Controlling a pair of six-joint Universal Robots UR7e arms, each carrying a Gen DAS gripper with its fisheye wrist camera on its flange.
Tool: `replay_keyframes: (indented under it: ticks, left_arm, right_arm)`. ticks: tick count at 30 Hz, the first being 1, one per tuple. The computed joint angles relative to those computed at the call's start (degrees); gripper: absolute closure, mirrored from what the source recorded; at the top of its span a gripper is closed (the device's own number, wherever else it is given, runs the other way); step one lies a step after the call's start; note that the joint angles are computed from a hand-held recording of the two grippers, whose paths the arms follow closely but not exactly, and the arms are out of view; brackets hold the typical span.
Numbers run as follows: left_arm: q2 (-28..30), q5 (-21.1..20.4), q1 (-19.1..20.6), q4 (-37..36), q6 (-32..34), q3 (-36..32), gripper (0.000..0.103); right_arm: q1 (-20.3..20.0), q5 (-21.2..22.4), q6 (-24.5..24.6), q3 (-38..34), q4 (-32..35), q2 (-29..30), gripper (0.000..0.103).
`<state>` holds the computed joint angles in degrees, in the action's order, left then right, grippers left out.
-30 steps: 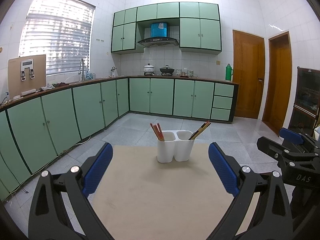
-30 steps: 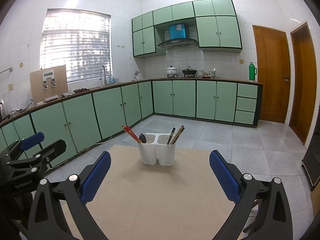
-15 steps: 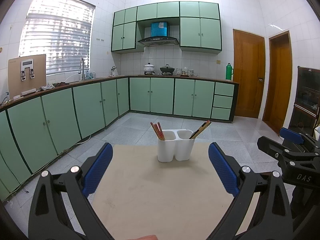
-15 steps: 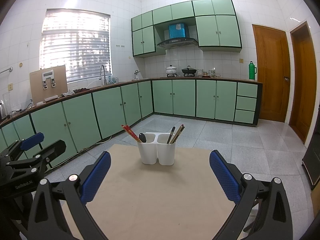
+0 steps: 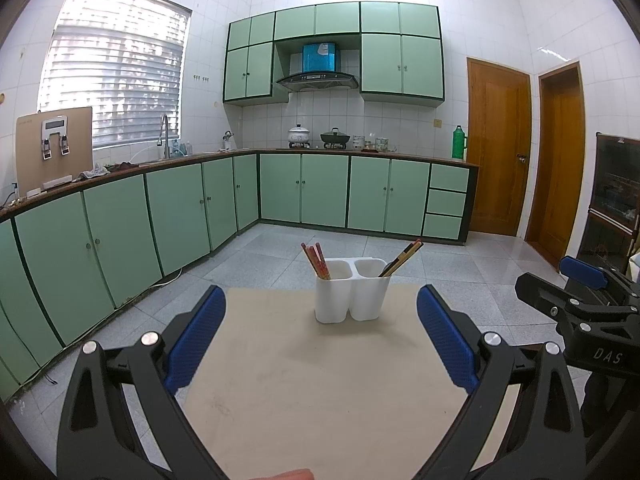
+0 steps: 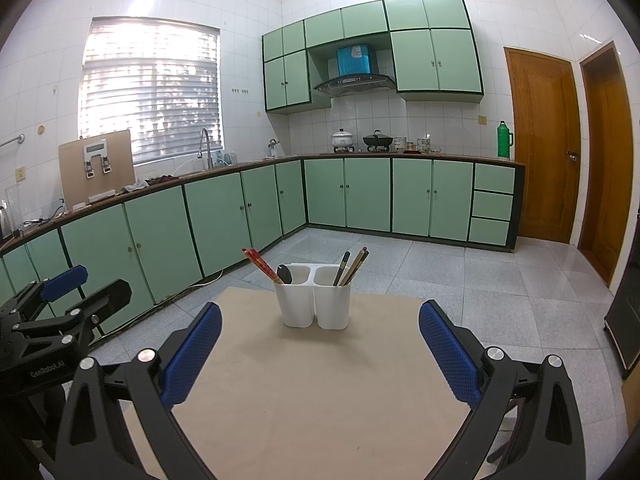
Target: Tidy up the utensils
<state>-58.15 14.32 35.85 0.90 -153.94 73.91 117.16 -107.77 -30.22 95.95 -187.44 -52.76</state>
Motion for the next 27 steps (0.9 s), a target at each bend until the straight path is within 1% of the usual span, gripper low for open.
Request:
replay_keyframes:
  ticks: [11, 27]
  left_arm:
    - [-0.4, 0.01, 0.22, -0.94, 0.57, 0.78, 0.009]
    - [-0.09, -0.15, 0.44, 0.09, -0.23, 0.32, 0.009]
  right_arm:
    - [-0.52, 0.39, -0.2, 0.84, -0.85, -0.09, 0.006]
    - [-0.64, 0.28, 0.0, 0.58, -0.93, 0.69, 0.006]
